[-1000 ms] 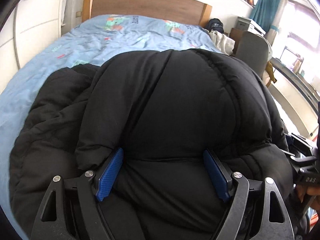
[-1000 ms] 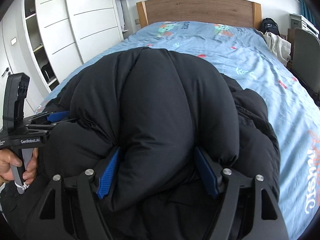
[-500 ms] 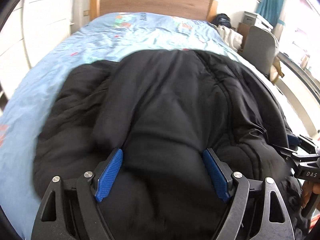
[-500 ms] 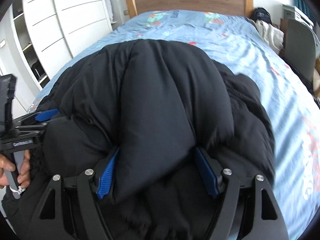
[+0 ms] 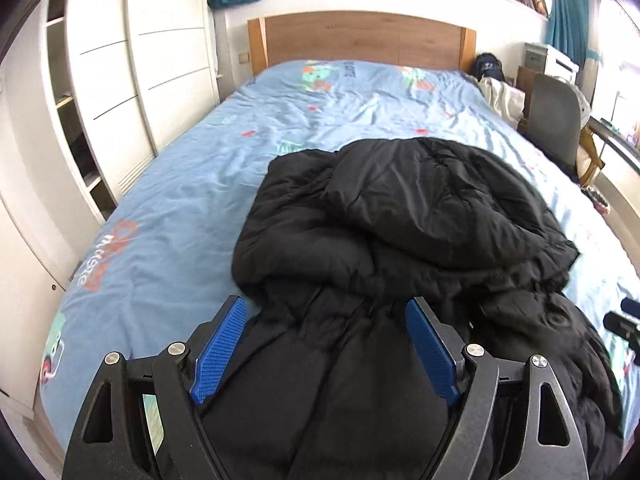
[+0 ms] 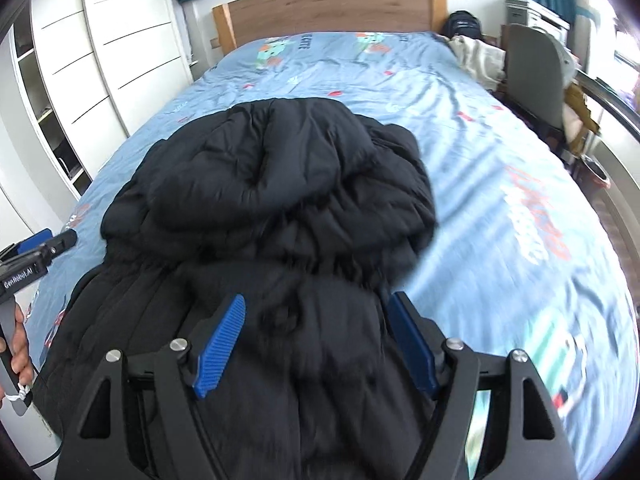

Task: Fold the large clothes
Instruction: 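Lay the hem down on the coat and open both grippers, then move both grippers to the edge of the folded black coat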

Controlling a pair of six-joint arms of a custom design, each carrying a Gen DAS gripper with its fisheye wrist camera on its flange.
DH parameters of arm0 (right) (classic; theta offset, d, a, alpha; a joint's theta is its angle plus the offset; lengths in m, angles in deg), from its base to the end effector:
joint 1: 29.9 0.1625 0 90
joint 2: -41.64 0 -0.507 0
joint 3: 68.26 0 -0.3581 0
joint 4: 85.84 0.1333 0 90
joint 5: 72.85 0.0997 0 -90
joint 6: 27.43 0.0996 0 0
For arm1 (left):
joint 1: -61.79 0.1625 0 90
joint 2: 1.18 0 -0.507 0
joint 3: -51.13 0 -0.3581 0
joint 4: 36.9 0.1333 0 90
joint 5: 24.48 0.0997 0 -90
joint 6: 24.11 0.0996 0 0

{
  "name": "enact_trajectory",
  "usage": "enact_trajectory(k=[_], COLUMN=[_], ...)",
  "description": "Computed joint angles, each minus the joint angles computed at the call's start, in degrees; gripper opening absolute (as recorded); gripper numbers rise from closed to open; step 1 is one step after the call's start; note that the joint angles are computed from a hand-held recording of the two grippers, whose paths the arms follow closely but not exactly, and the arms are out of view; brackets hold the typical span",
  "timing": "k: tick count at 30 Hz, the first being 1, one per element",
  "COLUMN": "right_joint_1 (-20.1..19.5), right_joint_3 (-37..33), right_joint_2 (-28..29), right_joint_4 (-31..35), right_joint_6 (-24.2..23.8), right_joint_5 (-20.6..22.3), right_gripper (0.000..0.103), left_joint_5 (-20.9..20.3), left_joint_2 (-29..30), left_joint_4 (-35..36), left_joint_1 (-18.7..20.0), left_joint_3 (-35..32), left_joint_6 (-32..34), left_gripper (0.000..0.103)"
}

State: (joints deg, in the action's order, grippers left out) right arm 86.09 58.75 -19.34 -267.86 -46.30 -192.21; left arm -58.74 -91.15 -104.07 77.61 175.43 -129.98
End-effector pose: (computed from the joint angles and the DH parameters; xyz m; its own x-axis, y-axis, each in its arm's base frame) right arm 0.3034 -0.4296 0.2443 -0.7030 -0.4400 0.5588 -0.6566 0.7035 -0.2721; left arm -0.2327 -0.2900 0.3534 -0.6426 -0.3421 -0.6856 0.3523 0.6626 -0.6609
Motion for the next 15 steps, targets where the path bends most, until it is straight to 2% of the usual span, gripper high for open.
enact_trajectory(k=[2,10,15], right_joint_1=[0.96,3.17,4.64], right_joint_3=[3.06,11.42,13.76], right_joint_2=[-2.58,-11.02,-15.10], right_joint_4=[-0.43,-2.76,-2.39], right_joint_6=[0.75,3.81,4.61], right_joint_5=[-1.06,-2.13,-3.41], right_gripper=[0.073,0.073,0.073], left_joint_5=[-2.67,-9.93,-13.04], left_joint_2=[-0.79,-0.99,-0.76], left_joint_4=[4.18,12.31,15.60], left_joint_1=[-4.27,-15.75,-20.74], left_joint_3=[0.30,0.08,-0.33], left_joint_6=[-4.40,-13.30,-16.50], left_gripper=[0.082,0.085,0.086])
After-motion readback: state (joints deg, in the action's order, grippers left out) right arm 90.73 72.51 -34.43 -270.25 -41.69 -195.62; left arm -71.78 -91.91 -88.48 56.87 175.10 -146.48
